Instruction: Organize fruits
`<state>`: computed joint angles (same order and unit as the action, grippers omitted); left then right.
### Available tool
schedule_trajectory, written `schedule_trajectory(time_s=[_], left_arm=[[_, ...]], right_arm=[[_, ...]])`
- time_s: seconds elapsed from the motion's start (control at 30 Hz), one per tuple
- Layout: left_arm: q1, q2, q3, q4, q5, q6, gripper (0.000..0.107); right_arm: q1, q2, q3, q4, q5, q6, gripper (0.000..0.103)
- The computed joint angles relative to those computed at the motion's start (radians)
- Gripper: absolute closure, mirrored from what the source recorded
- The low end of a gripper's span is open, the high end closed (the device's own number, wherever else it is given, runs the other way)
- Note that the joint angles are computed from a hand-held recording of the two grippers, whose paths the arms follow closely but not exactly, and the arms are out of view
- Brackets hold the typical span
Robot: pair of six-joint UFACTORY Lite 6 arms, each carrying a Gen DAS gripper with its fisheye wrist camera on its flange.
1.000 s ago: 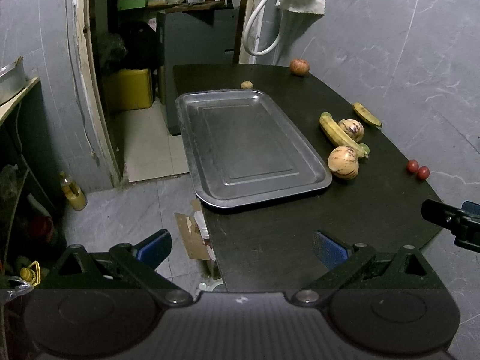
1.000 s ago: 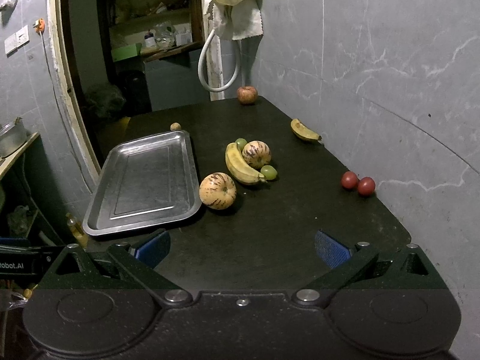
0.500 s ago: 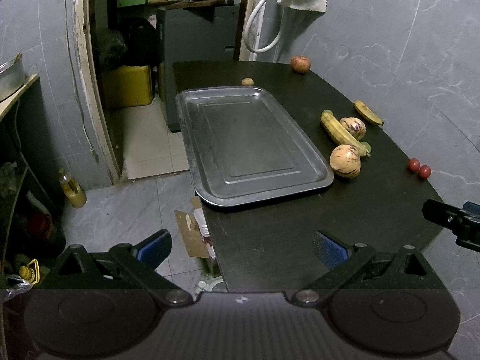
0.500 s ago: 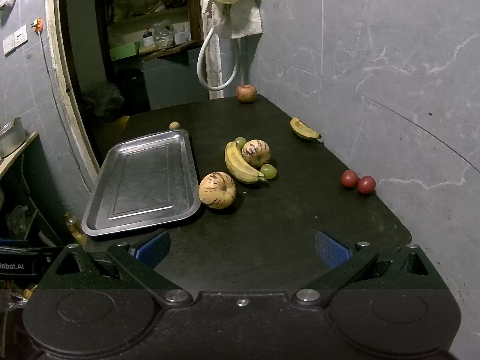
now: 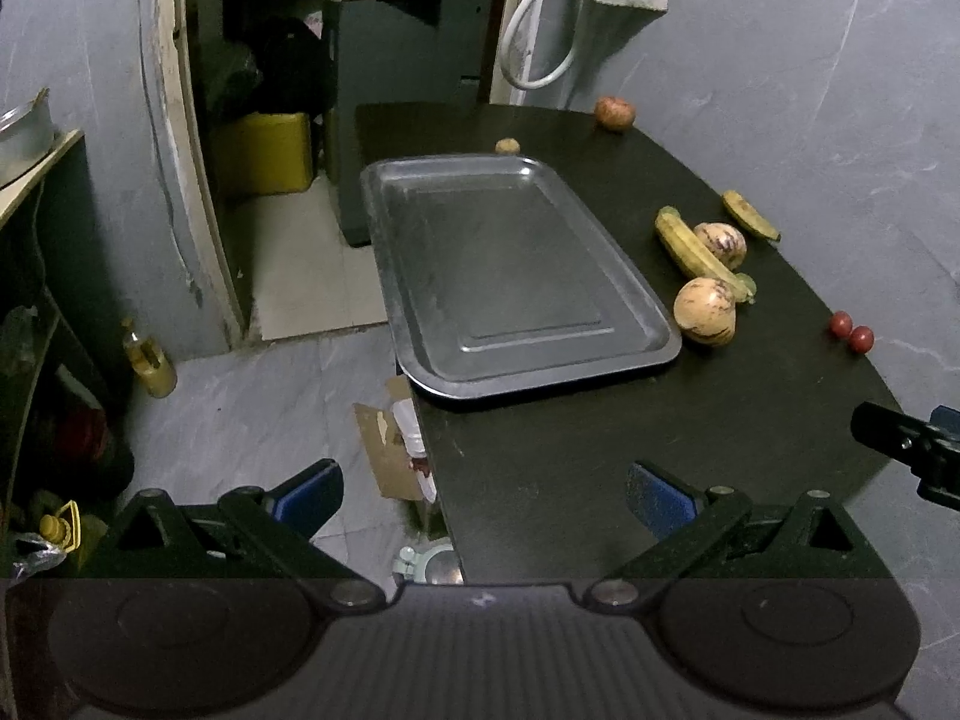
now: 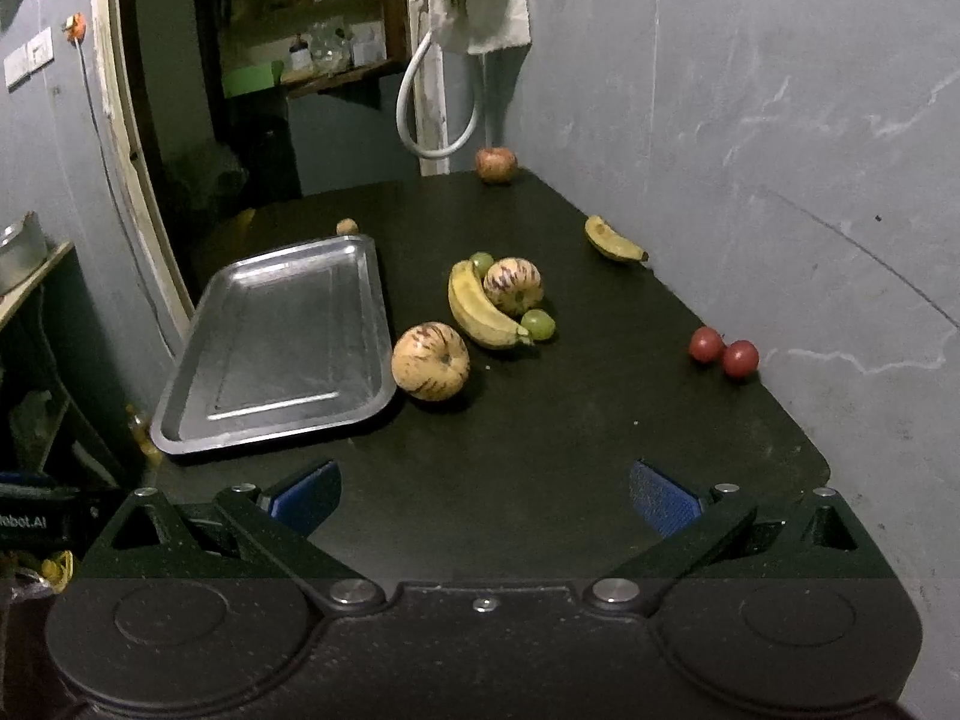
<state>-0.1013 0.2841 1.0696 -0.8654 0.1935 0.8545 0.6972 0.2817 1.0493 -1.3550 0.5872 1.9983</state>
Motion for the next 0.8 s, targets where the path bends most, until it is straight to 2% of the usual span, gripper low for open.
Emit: schedule_trajectory(time_s=[0.37,0.5,0.67,0.8], left_arm=[[-0.032,0.171,0.194,0.408,0.026,-0.440,0.005],[-0.053,0.243,0.293,0.361,0.051,-0.394,0.005],[-0.112,0.363,0.464,0.395,0.086,-0.415,0.005],[-0.170,0.484,0.645,0.487,0.120,-0.487,0.005]], right_arm=[[-0.203,0.136,0.111,-0.090,-0.178,-0.009,0.001],[-0.292,0.192,0.178,-0.081,-0.247,-0.073,0.001],[-0.415,0.259,0.271,-0.078,-0.356,-0.129,0.001],[-0.488,0.327,0.366,0.100,-0.418,-0.339,0.002]])
